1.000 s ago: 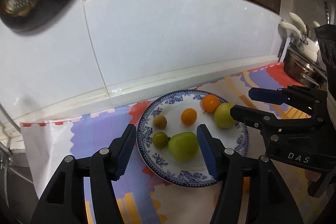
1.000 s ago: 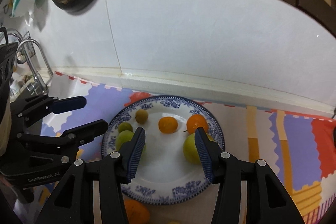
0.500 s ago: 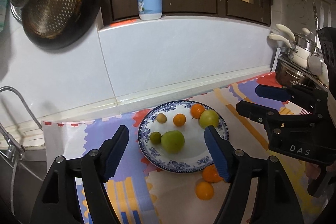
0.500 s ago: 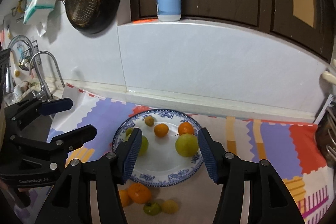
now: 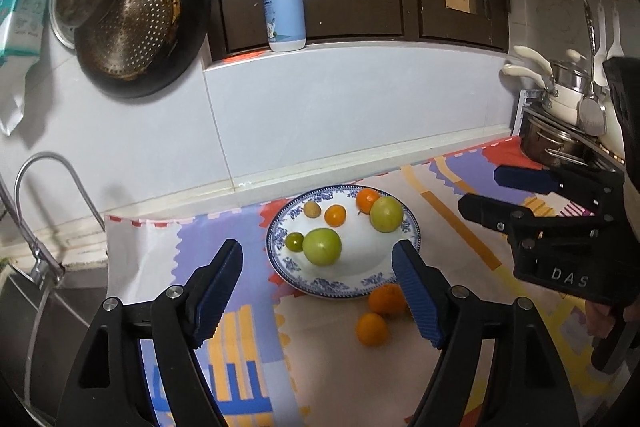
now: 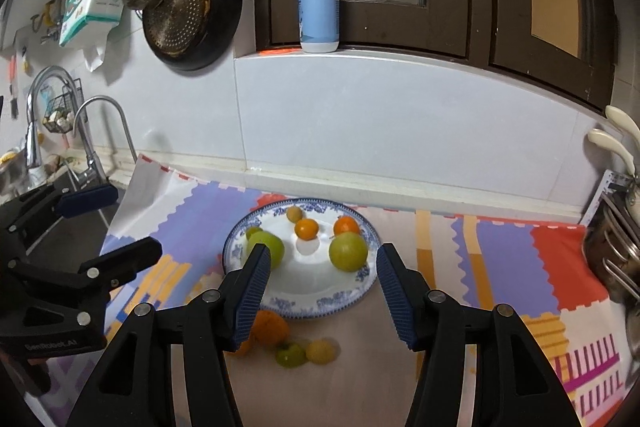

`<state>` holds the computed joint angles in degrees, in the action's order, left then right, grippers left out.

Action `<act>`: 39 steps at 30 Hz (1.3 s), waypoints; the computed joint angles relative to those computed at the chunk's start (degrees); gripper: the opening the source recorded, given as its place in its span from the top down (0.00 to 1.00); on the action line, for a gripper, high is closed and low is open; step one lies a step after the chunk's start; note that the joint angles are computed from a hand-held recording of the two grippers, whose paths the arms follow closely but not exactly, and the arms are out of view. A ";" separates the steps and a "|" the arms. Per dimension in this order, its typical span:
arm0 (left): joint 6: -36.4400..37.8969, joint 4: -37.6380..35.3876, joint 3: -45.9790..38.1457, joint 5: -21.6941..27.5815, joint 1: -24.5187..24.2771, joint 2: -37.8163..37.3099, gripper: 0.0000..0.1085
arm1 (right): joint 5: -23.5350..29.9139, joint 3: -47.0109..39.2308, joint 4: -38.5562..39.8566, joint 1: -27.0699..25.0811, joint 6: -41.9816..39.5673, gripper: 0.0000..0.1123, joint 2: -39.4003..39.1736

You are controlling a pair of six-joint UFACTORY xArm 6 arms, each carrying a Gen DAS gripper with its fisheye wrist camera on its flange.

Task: Organize fruits
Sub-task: 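Lift both open tools from the plate back toward the loose fruits, then grasp an orange with the left tool while the right tool grasps a yellowish fruit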

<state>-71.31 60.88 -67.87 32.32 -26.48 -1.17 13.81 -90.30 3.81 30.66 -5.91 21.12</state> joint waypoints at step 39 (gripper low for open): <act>5.48 -11.40 -3.39 0.08 -1.49 13.00 0.29 | 15.07 -3.47 13.88 -2.54 -24.56 0.51 8.05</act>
